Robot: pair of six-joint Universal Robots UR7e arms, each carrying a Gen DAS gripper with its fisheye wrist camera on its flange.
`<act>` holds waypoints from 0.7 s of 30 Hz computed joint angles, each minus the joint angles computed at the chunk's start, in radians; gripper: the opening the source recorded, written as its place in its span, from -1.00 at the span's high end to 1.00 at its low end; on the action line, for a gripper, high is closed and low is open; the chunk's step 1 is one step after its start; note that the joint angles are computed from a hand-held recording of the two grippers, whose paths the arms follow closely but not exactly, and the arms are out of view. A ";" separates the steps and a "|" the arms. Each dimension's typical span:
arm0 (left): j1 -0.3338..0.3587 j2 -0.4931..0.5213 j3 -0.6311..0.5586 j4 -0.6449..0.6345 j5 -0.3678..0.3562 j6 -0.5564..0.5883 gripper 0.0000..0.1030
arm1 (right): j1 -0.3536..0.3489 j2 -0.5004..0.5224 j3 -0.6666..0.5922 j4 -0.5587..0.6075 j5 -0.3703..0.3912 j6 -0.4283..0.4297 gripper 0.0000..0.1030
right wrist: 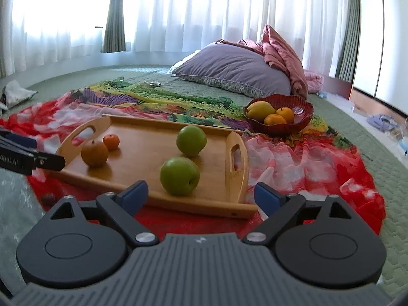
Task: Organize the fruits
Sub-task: 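Withdraw both open tools from the tray back toward the remaining fruit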
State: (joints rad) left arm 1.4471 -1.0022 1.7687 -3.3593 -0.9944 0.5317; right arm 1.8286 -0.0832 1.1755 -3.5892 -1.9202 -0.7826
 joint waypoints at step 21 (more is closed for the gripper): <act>0.032 0.020 0.109 -0.197 -0.053 0.113 -0.92 | -0.045 0.006 0.139 -0.177 0.059 -0.107 -1.00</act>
